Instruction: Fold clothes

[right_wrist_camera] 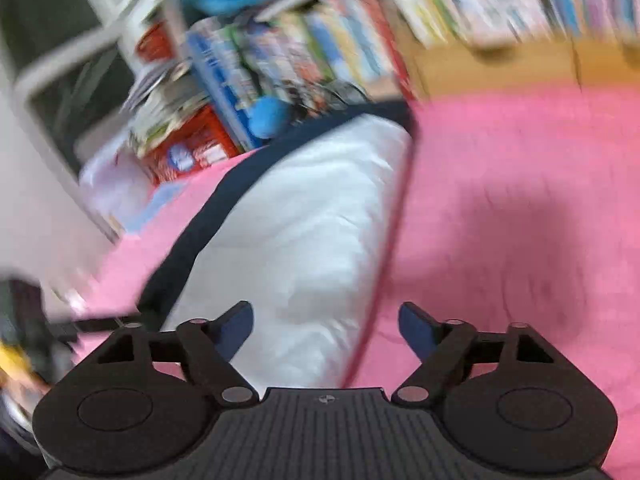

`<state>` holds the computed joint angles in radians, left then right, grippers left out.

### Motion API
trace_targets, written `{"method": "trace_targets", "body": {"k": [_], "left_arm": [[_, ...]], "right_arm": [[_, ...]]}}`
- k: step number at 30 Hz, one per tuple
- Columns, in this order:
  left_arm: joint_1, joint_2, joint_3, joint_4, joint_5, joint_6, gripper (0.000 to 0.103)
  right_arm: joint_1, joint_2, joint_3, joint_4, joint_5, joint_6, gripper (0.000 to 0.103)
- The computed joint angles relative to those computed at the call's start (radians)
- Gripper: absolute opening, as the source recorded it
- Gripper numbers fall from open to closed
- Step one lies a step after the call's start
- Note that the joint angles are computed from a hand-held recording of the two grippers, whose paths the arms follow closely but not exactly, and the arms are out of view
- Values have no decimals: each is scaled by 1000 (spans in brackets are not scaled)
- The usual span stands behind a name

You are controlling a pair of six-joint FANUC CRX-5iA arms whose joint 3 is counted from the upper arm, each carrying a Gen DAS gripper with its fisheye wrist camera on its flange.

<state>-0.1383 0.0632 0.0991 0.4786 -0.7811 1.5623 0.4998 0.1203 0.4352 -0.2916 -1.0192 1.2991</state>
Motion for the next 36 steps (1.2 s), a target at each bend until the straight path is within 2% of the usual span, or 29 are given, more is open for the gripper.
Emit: {"method": "trace_targets", "body": {"k": [4, 6, 8, 13, 17, 18, 20, 21, 22, 23, 24, 26, 27, 29, 30, 31, 34, 36], "left_arm": [[4, -7, -21, 21, 17, -17, 48], [3, -8, -21, 18, 18, -15, 48], [-2, -8, -16, 0, 19, -16, 47], [-11, -14, -24, -20, 37, -15, 46], [-6, -17, -36, -1, 44, -29, 45], [-6, -17, -36, 1, 43, -30, 45], [-7, -18, -37, -3, 45, -29, 45], [-9, -19, -37, -7, 48, -27, 45], [-10, -19, -37, -12, 50, -23, 45], [-12, -20, -37, -18, 53, -19, 45], [-13, -21, -37, -23, 55, -15, 45], [-15, -21, -35, -31, 56, -4, 45], [-16, -21, -34, -36, 57, 7, 45], [-19, -22, -29, -56, 57, 29, 41], [-20, -22, -24, -66, 51, 38, 35], [-20, -23, -24, -65, 48, 41, 32], [-20, -33, -36, -32, 46, 29, 29], [-33, -39, -19, -72, 36, 40, 29]], "right_arm": [[-41, 56, 69, -83, -77, 53, 79], [-60, 81, 96, -142, -85, 80, 77], [-77, 106, 126, -211, -92, 89, 68], [-110, 134, 157, -335, -98, 94, 68], [-213, 121, 146, -584, -124, 161, 68], [-216, 121, 146, -582, -125, 165, 68], [-186, 130, 158, -487, -122, 119, 67], [-163, 138, 163, -422, -119, 92, 66], [-136, 143, 163, -364, -102, 90, 60], [-115, 144, 155, -335, -71, 119, 60], [-94, 148, 154, -305, -45, 137, 61], [-57, 164, 165, -254, -5, 145, 73], [-49, 170, 173, -250, 2, 140, 74], [-39, 174, 182, -229, -3, 104, 62], [-33, 175, 185, -214, -6, 82, 41], [-32, 166, 178, -213, -3, 67, 29], [-72, 120, 146, -315, 21, 71, 18], [-86, 101, 155, -344, 12, 93, 18]]}}
